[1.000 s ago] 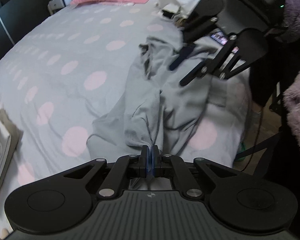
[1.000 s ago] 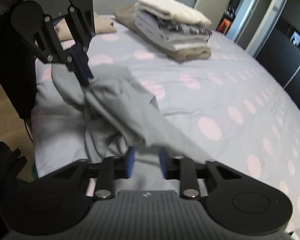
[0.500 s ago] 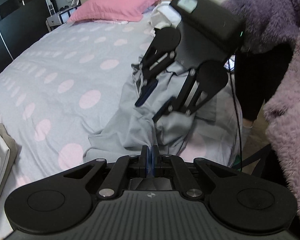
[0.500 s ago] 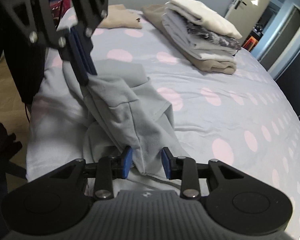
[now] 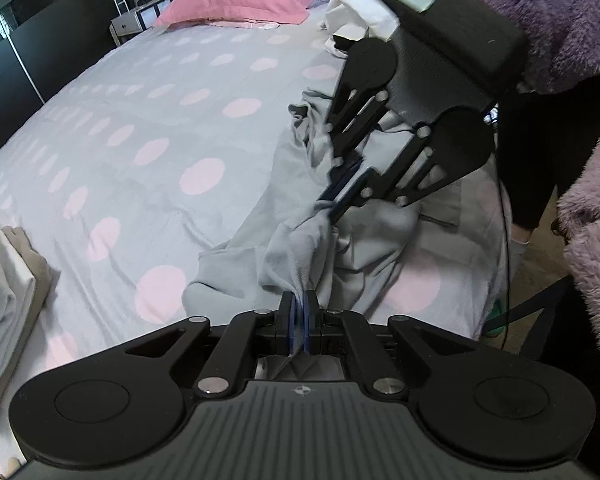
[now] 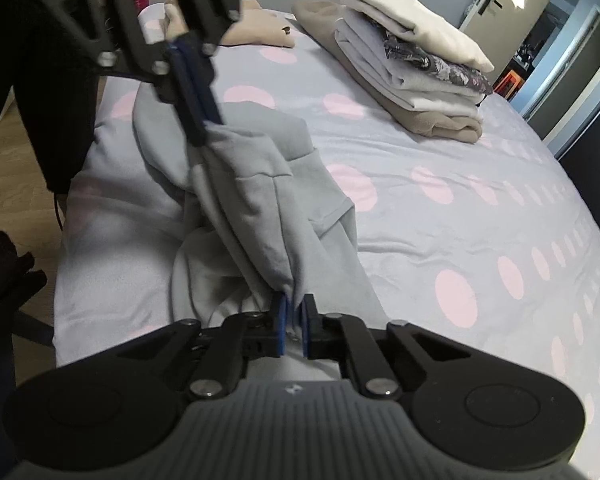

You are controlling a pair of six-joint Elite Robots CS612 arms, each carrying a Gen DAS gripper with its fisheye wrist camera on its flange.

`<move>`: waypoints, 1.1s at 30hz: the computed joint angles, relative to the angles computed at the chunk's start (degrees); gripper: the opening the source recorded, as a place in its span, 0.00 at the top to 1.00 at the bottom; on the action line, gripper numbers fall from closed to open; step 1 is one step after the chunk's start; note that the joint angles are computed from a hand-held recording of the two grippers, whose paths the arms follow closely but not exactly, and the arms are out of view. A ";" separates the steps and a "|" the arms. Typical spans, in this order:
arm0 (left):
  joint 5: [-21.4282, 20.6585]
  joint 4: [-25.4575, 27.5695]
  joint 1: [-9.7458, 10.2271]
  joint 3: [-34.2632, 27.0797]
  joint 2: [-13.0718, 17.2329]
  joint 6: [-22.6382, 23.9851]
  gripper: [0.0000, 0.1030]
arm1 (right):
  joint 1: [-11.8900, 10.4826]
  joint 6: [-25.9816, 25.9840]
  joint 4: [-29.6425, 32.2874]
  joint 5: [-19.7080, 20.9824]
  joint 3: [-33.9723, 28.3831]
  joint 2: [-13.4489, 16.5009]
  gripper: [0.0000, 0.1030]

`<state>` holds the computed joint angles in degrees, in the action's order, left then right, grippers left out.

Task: Fold clothes
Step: 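Pinch the grey shirt with the right gripper while the left gripper holds it beside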

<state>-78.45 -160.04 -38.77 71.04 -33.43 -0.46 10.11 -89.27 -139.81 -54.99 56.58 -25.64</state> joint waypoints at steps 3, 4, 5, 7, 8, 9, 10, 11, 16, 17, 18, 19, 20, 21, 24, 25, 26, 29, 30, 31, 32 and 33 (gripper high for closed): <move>1.78 -1.74 -0.07 0.04 0.03 1.67 0.66 | -0.33 -2.47 -1.63 -0.06 1.87 -1.02 0.93; 2.27 -2.51 -0.06 0.00 0.01 2.77 0.60 | -0.43 -3.27 -2.32 -0.09 2.45 -1.30 0.93; 2.57 -3.06 -0.05 -0.17 0.01 3.97 0.54 | -0.53 -3.95 -2.87 -0.09 2.91 -1.53 0.93; 1.59 -1.96 -0.11 -1.59 0.22 7.18 0.54 | -0.69 -4.71 -3.30 -0.03 3.34 -1.79 0.93; 1.10 -1.38 -0.15 -2.33 0.33 8.78 0.53 | -0.78 -5.04 -3.34 0.07 3.46 -1.89 0.93; 0.57 -0.56 -0.19 -3.19 0.50 10.52 0.53 | -0.87 -5.48 -3.36 0.23 3.56 -1.97 0.93; -0.11 1.18 -0.28 -4.52 0.94 12.87 0.53 | -0.95 -6.01 -3.45 0.44 3.74 -2.07 0.93; -0.76 2.98 -0.37 -5.90 1.40 15.23 0.53 | -1.03 -6.56 -3.63 0.66 3.96 -2.20 0.93; -3.19 15.51 -0.41 -14.73 4.96 25.36 0.53 | -1.39 -8.92 -4.15 1.98 5.13 -2.82 0.93; -3.56 18.28 -0.36 -16.78 5.84 26.96 0.53 | -1.44 -9.27 -4.23 2.08 5.32 -2.90 0.93; -4.17 21.19 -0.19 -18.98 6.74 27.74 0.53 | -1.47 -9.57 -4.33 2.08 5.51 -2.95 0.93; -4.83 24.15 -0.01 -21.28 7.68 28.45 0.54 | -1.49 -9.82 -4.45 2.03 5.68 -2.99 0.93; -5.86 27.13 0.24 -23.70 8.61 28.75 0.55 | -1.53 -10.02 -4.54 2.02 5.78 -2.99 0.93; -7.25 30.62 0.54 -26.43 9.60 28.83 0.56 | -1.56 -10.23 -4.54 2.03 5.84 -2.99 0.93; -10.97 41.94 1.53 -36.08 13.50 28.38 0.56 | -1.63 -10.45 -4.84 2.35 5.95 -2.97 0.93; -11.55 45.58 1.77 -39.46 15.00 28.02 0.58 | -1.66 -10.44 -4.81 2.56 5.90 -2.96 0.93; -12.05 49.28 1.99 -43.12 16.65 27.68 0.64 | -1.69 -10.44 -4.79 2.74 5.84 -2.93 0.93; -12.79 57.35 2.39 -51.98 20.89 26.54 0.75 | -1.75 -10.34 -4.84 3.24 5.61 -2.81 0.93; -12.82 58.49 2.44 -53.45 21.64 26.21 0.78 | -1.78 -10.24 -4.80 3.42 5.45 -2.73 0.93; -12.74 59.02 2.44 -54.12 22.01 26.09 0.79 | -1.81 -10.11 -4.68 3.56 5.28 -2.66 0.93; -12.69 59.13 2.43 -54.10 22.06 26.07 0.80 | -1.86 -9.95 -4.63 3.72 5.22 -2.63 0.93; -12.55 59.05 2.39 -53.87 22.01 26.02 0.81 | -1.89 -9.78 -4.62 3.90 5.12 -2.57 0.93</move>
